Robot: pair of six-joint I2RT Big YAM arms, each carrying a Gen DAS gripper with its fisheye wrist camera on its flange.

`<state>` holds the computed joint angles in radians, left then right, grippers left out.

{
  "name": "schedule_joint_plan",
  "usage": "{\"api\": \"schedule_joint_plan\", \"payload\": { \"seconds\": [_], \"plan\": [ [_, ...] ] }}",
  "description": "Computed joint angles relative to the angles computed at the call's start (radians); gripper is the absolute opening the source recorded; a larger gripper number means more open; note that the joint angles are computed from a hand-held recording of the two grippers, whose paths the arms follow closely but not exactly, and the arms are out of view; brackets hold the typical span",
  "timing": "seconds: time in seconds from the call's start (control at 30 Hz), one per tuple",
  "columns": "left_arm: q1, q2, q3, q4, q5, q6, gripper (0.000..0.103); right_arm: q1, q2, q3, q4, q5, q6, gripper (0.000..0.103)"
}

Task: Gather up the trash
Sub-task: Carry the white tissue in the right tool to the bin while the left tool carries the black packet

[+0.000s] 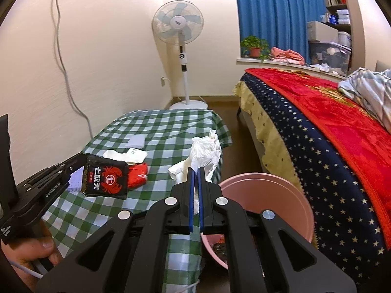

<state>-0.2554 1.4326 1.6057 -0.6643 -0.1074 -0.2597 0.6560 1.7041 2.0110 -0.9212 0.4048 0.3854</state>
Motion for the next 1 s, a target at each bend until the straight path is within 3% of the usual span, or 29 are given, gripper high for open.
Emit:
{"api": "schedule_joint_plan", "payload": {
  "seconds": [0.43, 1.0],
  "plan": [
    [-0.072, 0.038, 0.049, 0.006, 0.030, 0.007, 0.000, -0.035, -0.058, -0.074, -0.037, 0.075, 0.074, 0.003],
    [-0.165, 0.166, 0.156, -0.021, 0.108, 0.034, 0.000, -0.075, -0.079, -0.116, -0.102, 0.142, 0.157, 0.003]
  ]
}}
